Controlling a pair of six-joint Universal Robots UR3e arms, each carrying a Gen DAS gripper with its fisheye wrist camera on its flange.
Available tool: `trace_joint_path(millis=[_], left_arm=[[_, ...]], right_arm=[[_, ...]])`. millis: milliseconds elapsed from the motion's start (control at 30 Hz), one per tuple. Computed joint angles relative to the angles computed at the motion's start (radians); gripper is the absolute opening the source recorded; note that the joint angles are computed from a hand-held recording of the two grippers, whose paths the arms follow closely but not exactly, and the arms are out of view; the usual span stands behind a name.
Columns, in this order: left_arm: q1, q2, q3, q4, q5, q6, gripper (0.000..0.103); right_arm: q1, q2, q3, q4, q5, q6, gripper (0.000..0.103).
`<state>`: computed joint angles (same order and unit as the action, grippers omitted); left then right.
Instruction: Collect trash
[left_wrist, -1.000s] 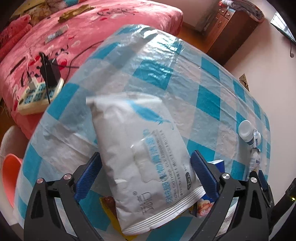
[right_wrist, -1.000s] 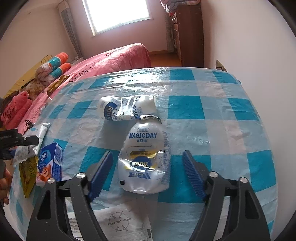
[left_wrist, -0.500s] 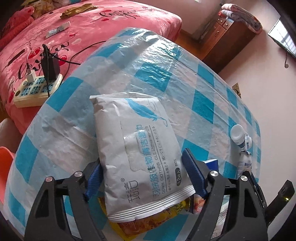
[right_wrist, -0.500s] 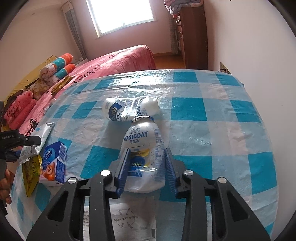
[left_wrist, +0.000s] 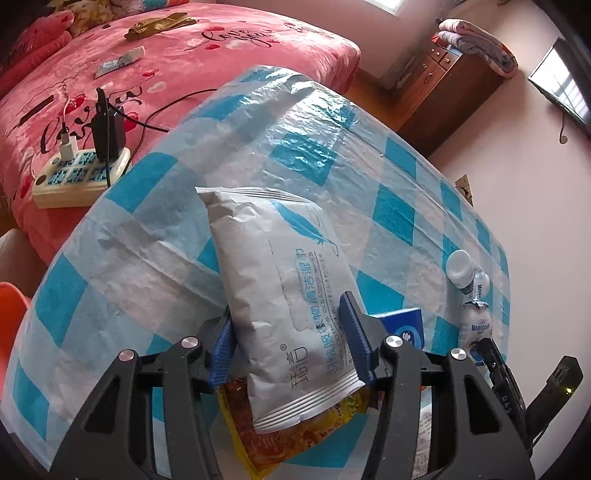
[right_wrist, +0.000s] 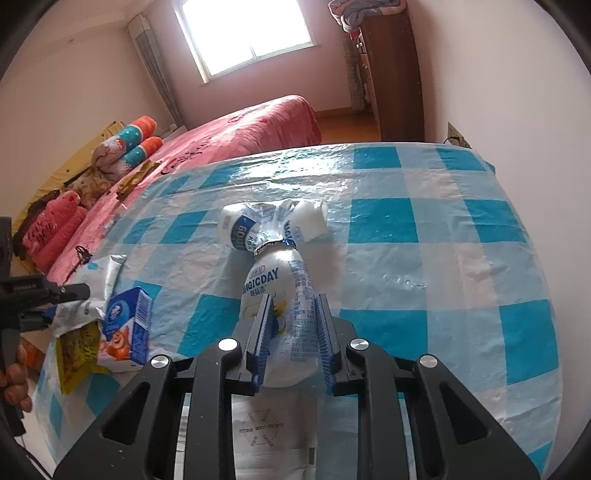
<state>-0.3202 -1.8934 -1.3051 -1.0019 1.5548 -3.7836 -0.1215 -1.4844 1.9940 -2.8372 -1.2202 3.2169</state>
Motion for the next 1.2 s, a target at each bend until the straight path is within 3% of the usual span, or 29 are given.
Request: trace_joint_path(millis=[133, 533, 700, 1200], left_arm=[[-0.006, 0.026, -0.04, 0.021, -0.009, -0.005, 0.054], [0.012, 0.157, -0.226, 0.151, -0.072, 0.028, 0.039], [0.04, 0.228, -0.317, 0.204, -0.131, 0.052, 0.03], [0.202, 0.502, -0.672, 0.374, -0.356, 0.16, 0.023]], right_arm=[[-0.004, 0.008, -0.003, 0.007, 0.038, -0.001, 0.024], [-0.013, -0.037, 0.035, -0.03, 0.117, -0.012, 0.017], [0.006, -0.056, 0.058, -0.078, 0.112, -0.009, 0.016], [-0.014, -0.124, 0.164, -0.132, 0.2, 0.069, 0.016]])
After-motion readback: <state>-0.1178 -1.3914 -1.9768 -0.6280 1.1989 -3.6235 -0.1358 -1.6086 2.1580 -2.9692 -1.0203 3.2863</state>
